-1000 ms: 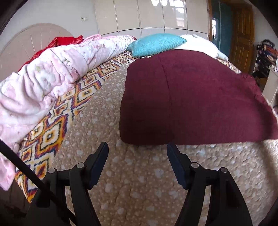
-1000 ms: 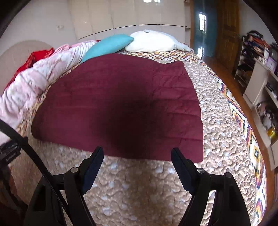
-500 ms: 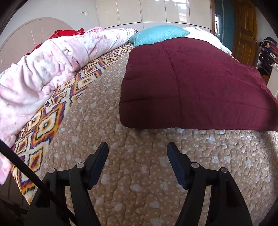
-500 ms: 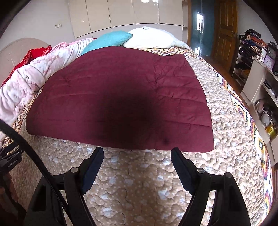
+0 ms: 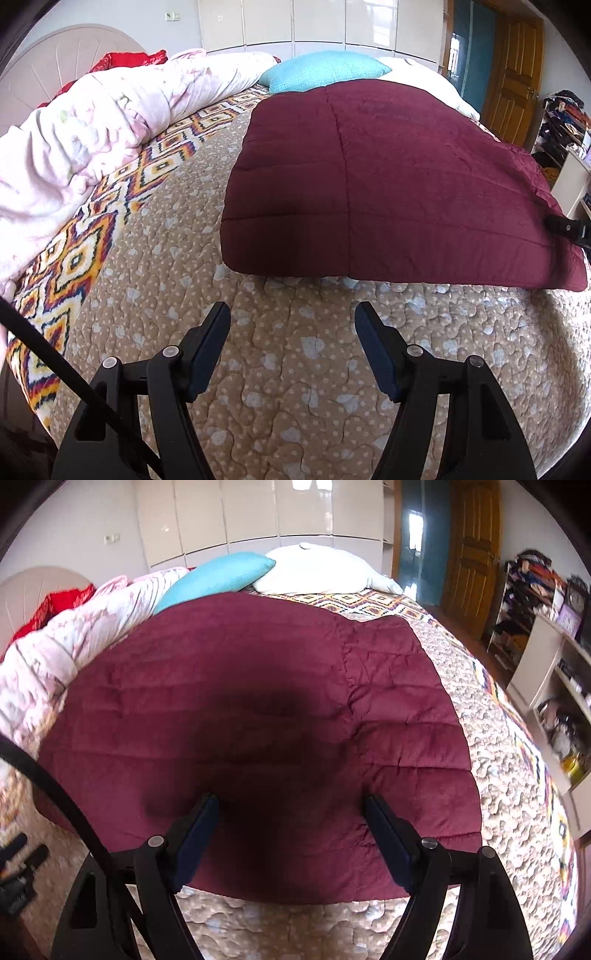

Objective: Fold large clothes

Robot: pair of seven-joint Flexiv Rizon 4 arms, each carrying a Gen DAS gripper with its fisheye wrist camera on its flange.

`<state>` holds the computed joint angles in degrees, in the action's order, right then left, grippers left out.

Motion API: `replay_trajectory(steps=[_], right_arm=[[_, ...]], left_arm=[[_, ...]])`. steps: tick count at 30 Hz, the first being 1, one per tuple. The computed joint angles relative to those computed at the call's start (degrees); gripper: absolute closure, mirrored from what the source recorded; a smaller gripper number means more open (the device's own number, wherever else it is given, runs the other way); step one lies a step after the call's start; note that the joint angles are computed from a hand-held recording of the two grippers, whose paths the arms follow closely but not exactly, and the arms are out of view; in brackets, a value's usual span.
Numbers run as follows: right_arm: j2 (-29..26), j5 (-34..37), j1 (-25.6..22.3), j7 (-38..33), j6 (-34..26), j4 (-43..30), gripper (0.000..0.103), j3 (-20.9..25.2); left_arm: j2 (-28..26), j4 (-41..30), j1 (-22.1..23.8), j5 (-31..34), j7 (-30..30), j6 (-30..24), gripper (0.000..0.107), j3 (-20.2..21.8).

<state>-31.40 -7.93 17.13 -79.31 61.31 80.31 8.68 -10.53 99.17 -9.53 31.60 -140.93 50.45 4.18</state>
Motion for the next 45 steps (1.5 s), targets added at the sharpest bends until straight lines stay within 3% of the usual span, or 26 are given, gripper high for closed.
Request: replay_trajectory(steps=[12, 24, 30, 39, 45], right_arm=[[10.22, 5.99, -3.49, -2.05, 1.93, 13.94, 0.018, 2.41], [19.06, -5.03, -0.71, 9.66, 11.89, 32.63, 0.018, -1.52], [20.77, -12.32, -0.33, 14.13, 13.89, 36.72, 0.017, -2.54], [22.24, -12.96, -0.9, 16.1, 13.7, 39.6, 0.017, -1.06], [23.04, -14.92, -0.74, 17.42, 14.93, 41.07, 0.017, -1.13]], left_arm=[[3.6, 3.07, -0.76, -0.13, -1.84, -0.01, 0.037, -1.71], [3.96, 7.77, -2.14, -2.7, -4.27, -1.05, 0.037, -3.78], [3.61, 8.67, -3.13, -1.23, -7.26, -1.57, 0.032, -3.61], [2.85, 9.01, -4.02, 2.02, -11.39, 0.69, 0.014, -3.64], [2.36, 8.63, -4.7, 4.62, -12.42, 1.68, 0.011, -3.17]])
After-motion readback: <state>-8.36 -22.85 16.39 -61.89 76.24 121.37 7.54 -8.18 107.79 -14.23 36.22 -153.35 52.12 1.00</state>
